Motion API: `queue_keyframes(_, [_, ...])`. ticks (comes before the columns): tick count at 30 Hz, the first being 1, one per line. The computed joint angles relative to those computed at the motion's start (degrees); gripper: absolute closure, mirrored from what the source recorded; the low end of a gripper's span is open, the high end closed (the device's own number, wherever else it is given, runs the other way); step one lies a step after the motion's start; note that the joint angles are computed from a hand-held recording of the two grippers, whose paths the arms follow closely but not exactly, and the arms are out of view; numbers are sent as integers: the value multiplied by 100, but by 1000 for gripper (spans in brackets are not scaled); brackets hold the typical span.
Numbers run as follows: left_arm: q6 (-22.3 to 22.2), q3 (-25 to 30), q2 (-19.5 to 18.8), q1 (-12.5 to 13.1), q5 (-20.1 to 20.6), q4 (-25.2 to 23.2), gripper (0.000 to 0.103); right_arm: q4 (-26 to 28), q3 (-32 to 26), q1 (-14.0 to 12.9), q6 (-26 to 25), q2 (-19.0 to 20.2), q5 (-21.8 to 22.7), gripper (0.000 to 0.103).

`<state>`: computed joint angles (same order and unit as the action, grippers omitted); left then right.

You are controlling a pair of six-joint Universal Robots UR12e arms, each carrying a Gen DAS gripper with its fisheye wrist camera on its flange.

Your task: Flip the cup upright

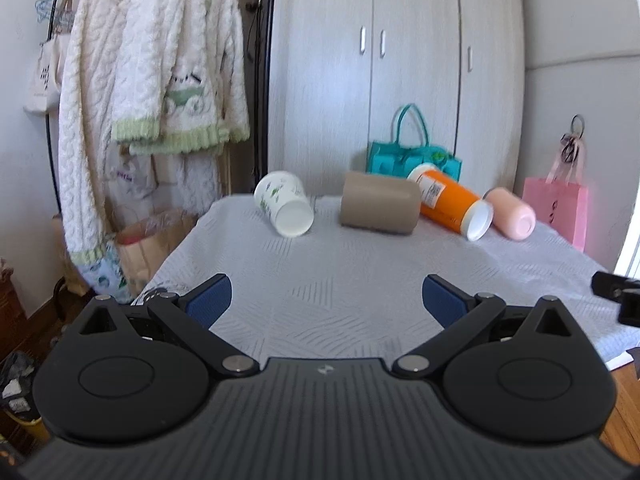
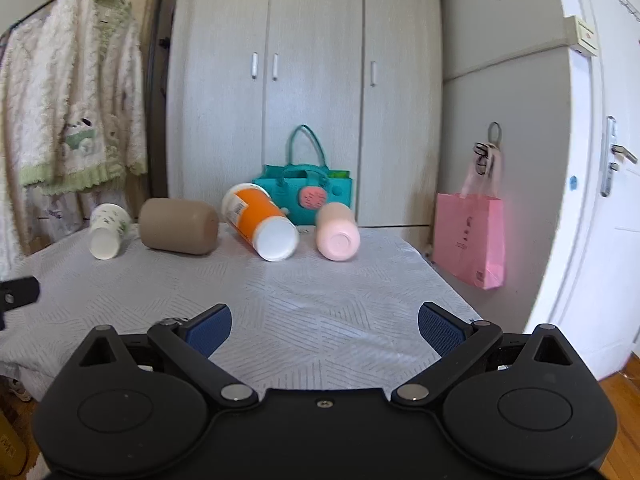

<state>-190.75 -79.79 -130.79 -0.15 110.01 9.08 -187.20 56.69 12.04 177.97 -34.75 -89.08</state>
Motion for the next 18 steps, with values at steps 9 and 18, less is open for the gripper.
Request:
queue_keyframes(9, [63, 678, 40, 71, -486, -1550, 0, 1564, -684, -497, 135, -26, 2475, 2])
queue_keyframes(18, [-16, 1729, -363, 305, -2087, -2308, 0, 3553, -2460, -638, 34, 636, 3200, 2])
